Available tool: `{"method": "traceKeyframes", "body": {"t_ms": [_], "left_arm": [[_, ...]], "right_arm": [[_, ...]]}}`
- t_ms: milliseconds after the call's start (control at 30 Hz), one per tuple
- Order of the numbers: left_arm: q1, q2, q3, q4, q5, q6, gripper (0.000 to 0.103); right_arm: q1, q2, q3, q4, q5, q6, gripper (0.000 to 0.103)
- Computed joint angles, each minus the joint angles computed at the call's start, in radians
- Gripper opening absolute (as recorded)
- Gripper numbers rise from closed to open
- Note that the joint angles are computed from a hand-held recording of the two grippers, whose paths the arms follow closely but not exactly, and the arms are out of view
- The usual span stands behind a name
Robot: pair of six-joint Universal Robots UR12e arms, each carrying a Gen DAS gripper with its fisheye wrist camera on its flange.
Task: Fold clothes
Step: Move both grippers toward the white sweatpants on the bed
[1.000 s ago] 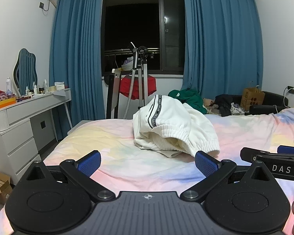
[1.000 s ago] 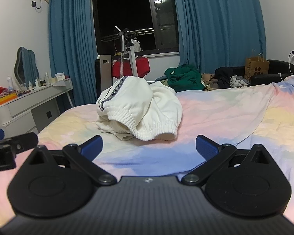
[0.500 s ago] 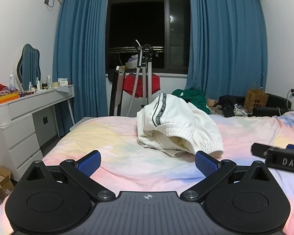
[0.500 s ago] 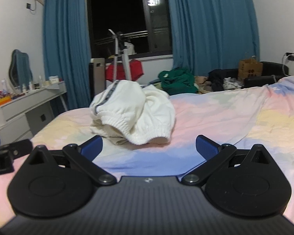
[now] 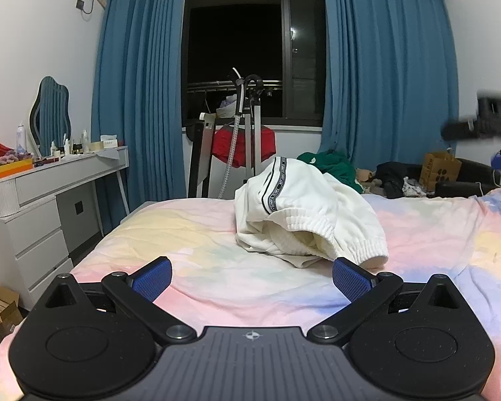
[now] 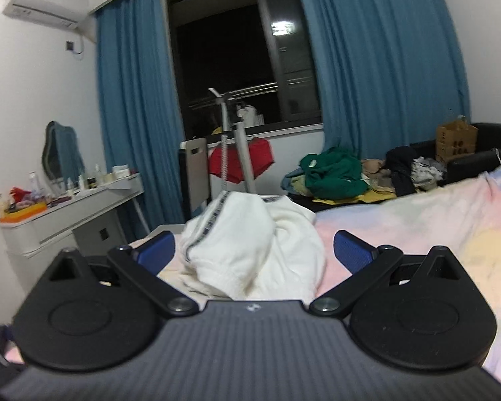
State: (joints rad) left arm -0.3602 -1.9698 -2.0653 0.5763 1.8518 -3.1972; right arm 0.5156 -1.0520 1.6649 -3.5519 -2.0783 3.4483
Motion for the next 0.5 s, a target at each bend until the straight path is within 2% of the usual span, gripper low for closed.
{"method": "traceKeyframes", "body": {"t_ms": [167,267,333,500], "left_arm": [[-0.001,-0.012,0.017,-0.037,-0.008,-0.004,0.103],[0.000,-0.026,0.036,-0.048,-0.051,0.036,0.103],[-0.001,-0.034,0.053,-0.082,-0.081,0.061,0.103],[-0.016,-0.088,0.146,-0.210,-0.052,0.093,0.103]], "right_arm": [[-0.002,0.010,0.038,-0.006,-0.011,0.065,0.103],[-0.007,0.003,0.046,-0.001,-0.003,0.087,0.102],[-0.007,0.001,0.053,-0.013,-0.015,0.097,0.101],[-0.019,-0.007,0.070,-0.001,-0.039,0.158,0.100]]}}
